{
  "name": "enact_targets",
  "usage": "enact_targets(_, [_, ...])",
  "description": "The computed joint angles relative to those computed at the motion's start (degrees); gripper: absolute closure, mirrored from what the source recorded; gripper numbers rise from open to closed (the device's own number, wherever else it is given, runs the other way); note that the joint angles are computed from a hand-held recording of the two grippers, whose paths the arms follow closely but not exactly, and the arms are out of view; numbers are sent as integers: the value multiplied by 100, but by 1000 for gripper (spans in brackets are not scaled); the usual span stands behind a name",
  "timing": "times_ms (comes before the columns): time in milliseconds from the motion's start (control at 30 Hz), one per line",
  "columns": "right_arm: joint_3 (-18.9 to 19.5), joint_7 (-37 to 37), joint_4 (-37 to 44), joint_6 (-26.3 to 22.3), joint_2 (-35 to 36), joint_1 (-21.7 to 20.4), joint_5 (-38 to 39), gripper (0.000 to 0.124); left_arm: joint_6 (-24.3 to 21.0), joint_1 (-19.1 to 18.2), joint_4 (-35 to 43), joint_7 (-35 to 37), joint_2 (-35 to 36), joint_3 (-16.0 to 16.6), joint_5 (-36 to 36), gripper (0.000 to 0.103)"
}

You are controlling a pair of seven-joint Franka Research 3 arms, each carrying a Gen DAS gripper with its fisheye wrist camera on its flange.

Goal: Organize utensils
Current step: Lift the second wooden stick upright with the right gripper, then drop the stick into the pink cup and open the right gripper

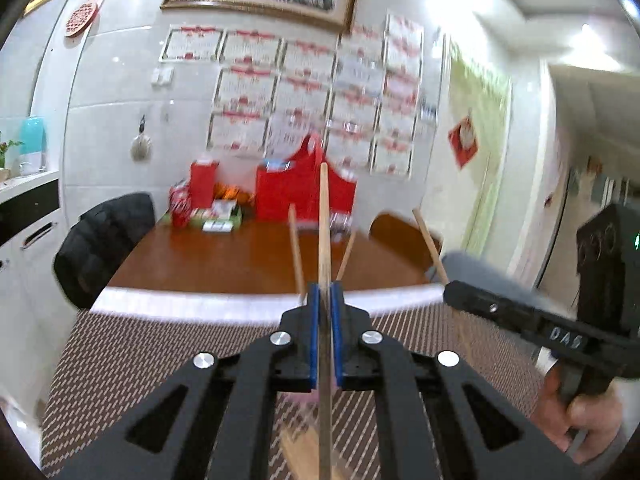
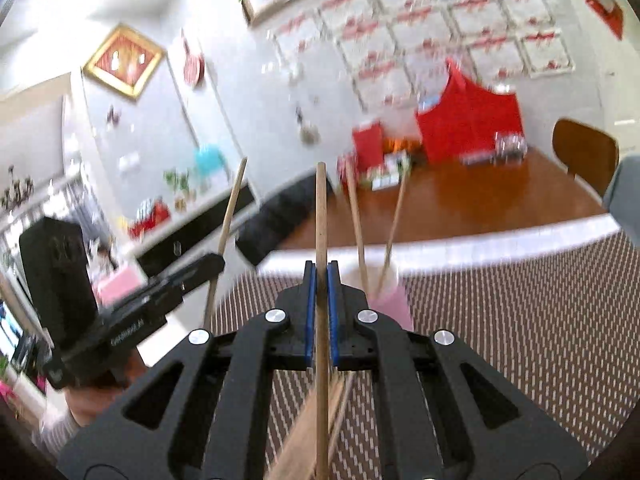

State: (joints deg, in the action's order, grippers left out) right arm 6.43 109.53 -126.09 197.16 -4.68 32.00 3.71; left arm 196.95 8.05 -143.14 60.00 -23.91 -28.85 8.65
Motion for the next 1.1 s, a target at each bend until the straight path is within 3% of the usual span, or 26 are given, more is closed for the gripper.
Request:
enact_targets(67, [578,-1443,519,152,308,-332,1485,118,312,491,346,112,212,-458,-254,97])
enact_targets(100, [667,-1958,760,170,435,-345,1994,118,449,926,652,309,447,-913,-528,97])
enact_targets(167, [488,-2853,1439,249,845,-65,2859,118,745,1365,1034,640,747,-1419,-1006,97])
enact_targets(300, [-5,-3594,2505,296,1524,401,3536,118,1187,2276,1925,2039,1666,-2709,-2203,97])
enact_targets(367, [-216,-3793,2907,240,1769,576,3736,118,1392,2312,2400,3231,2349,-3128,-2937,97])
enact_targets(433, [-273,-3734,3312,151,2079,534,3689,118,1592,1859,2893,4152,3082,-3027,-3319,97])
enact_targets(467, [-367,-3721,3464,107,2193,593,3718,118,1647,1701,3008,4261,3272,-2927,-3297,97])
enact_targets(667, [-883,-3510,4120,-90,2852,877,3670,118,1757,1011,3290,4545,3889,-2292,-3065,97])
enact_targets(967, [-1412,-3129,4099,-284,3070,1214,3400,118,1738,383,3421,4328,4196,-1533,-2826,97])
enact_targets(1067, [-1889,-3064,3937,-452,2986,1592,3361,117,1713,26,3383,4473,4115,-1174,-3087,96])
enact_targets(1100, [-2279,-3025,3846,-516,2950,1912,3385,116,1689,-78,3346,4516,4053,-1062,-3184,94])
